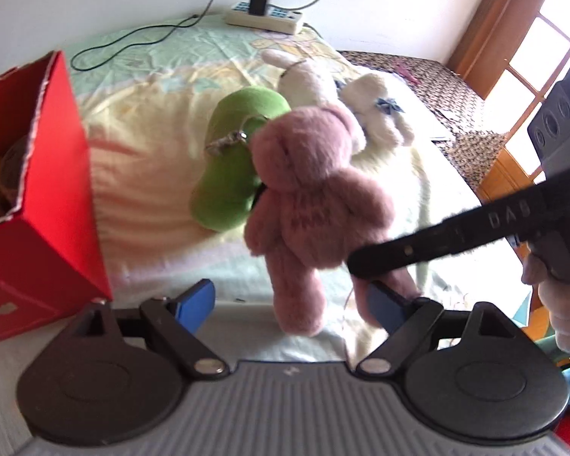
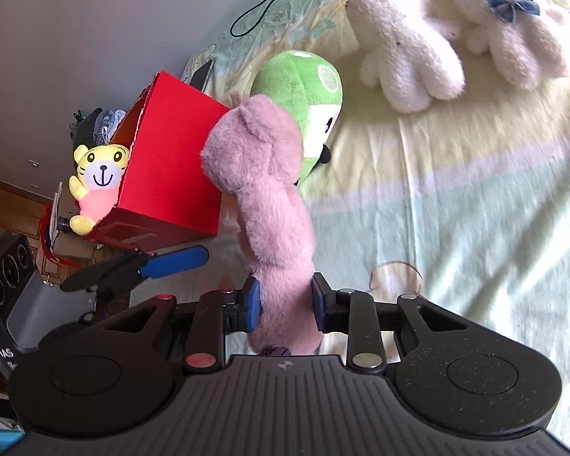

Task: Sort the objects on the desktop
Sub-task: 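Close the right gripper on the pink teddy bear and lift it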

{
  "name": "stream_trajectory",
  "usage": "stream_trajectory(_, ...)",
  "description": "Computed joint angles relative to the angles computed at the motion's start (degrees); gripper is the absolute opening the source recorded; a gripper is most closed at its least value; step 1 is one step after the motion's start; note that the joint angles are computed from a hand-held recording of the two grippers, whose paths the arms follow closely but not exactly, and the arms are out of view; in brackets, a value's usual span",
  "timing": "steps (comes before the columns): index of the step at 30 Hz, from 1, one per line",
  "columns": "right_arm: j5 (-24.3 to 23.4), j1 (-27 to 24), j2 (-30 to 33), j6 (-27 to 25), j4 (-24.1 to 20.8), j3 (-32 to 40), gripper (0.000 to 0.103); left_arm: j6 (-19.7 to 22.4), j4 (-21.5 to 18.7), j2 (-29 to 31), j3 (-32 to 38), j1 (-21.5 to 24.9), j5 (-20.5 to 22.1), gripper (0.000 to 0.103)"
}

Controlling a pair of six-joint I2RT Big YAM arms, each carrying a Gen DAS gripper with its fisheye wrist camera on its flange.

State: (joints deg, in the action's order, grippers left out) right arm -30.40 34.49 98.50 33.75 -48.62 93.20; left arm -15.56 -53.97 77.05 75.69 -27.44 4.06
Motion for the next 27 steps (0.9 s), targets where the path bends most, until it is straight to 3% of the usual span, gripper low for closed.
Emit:
stream_trajectory(9,4.3,-2.1,-3.3,6.0,0.6,-6.3,0.029,2.0,0.6,4.6,2.9,0.2,4.3,0.084)
stream_trajectory(15,8.7,-2.3,-4.0,4.9,-1.3,-6.4,0.041,4.8,-0.1,9.1,6.6,-0.2,7.5,0.08)
stream_trajectory(19,11.6,-3.1,-4.3,7.7,1.5,-7.2,0.043,6.0,-2.0,12.3,8.9,-0.5,9.2,0.072)
stream_trajectory(22,11.4,-4.0,-4.3,11.8,5.7,-8.4,0.048,6.9,-3.1,14.3,10.5,-0.6,10.6,0.069)
stream_trajectory(27,8.2,-4.6,-1.4,13.1,6.8,-6.3,0.049,7.8,-3.2,15.8,11.8,-1.2,10.9,0.068)
